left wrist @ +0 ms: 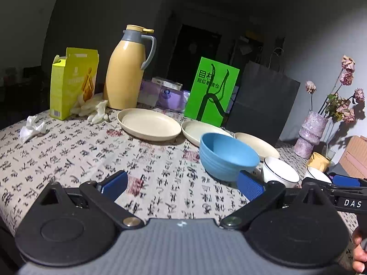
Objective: Organize plates and bowls
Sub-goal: 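Move the left tool toward the cream plate beside the yellow thermos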
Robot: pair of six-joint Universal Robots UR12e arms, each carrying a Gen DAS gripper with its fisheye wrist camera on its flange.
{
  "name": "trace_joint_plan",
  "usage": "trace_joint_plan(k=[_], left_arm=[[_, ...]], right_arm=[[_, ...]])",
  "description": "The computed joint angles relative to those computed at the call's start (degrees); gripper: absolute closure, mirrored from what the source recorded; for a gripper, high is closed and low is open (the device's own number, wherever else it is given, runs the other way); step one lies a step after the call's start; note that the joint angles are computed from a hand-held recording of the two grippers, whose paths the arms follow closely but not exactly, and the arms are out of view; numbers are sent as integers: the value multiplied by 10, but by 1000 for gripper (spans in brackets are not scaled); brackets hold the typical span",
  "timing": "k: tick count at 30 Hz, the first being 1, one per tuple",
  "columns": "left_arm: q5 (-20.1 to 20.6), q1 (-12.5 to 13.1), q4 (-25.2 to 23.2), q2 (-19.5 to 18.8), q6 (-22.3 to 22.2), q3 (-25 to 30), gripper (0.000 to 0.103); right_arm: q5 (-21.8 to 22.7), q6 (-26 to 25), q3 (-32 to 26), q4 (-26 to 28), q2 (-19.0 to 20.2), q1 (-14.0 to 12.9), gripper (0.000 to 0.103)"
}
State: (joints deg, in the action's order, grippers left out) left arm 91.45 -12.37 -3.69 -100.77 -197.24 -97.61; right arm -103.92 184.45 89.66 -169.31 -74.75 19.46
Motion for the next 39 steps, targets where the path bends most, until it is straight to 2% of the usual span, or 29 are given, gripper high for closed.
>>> trace_joint_plan(k=[11,17,25,30,34,39], left_arm=[[25,-1,-12,-26,4,50,0],[70,-1,-66,-40,-3,90,0],[118,5,-124,-60,-13,144,0],[134,10,-172,-76,-29,181,0],[127,17,-199,-89,-41,206,0],[118,25,-226,-107,-57,234,0]], right_arm=[[39,-14,-55,-4,36,-9,0],[45,-42,-101,-4,63,-8,0],[82,-55,-177,15,105,-11,0],[107,-52,-237,74,134,-12,0],[92,-65,-283,110,160,-8,0],[103,-79,-344,173,192,-6,0]])
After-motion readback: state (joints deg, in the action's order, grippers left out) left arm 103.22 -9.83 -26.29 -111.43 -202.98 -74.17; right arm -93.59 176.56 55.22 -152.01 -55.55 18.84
